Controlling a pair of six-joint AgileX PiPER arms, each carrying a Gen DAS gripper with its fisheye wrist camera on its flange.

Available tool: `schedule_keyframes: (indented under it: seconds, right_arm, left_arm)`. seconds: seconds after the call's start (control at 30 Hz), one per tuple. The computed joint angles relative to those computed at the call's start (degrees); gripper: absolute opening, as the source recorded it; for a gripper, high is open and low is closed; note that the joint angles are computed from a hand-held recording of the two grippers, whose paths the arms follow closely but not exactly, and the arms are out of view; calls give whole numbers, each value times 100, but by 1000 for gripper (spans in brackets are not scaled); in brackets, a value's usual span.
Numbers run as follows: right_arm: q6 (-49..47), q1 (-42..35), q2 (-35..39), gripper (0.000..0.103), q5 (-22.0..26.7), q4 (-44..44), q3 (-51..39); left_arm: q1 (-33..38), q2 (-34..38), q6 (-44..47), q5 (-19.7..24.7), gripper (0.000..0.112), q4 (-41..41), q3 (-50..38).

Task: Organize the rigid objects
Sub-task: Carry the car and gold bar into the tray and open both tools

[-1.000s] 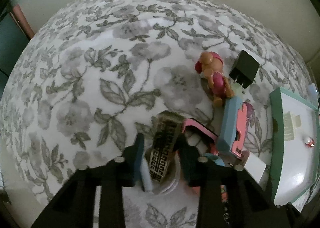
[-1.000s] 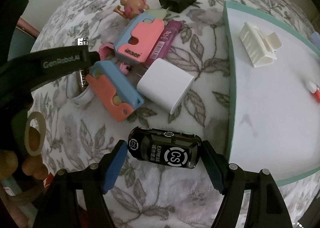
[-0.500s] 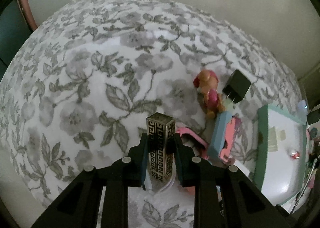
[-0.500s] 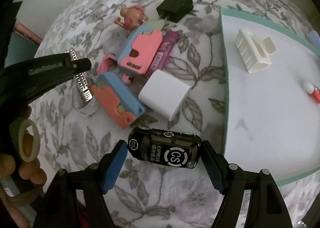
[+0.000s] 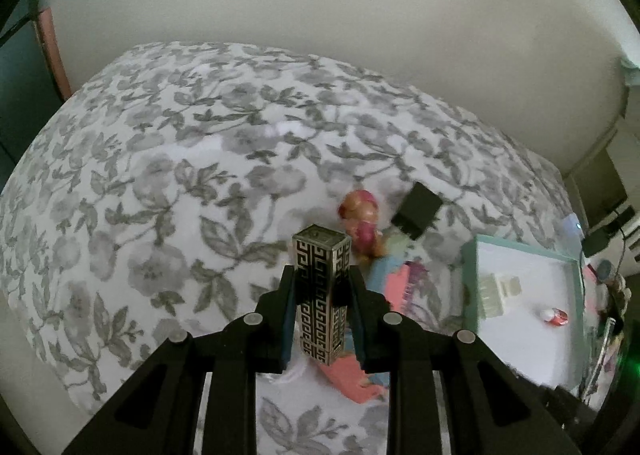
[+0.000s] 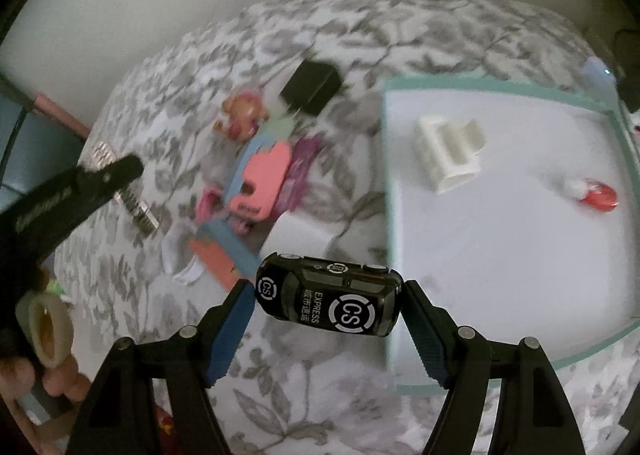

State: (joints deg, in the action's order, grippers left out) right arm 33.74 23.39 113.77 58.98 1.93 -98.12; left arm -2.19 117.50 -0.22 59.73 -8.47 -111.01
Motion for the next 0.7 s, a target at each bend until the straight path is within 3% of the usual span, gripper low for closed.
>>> schedule_keyframes:
  seconds: [0.7]
  right_arm:
    - [1465, -1654, -885, 77, -236, -1291, 1478]
  left_arm:
    - [-1218, -110, -19, 138, 25, -772, 193]
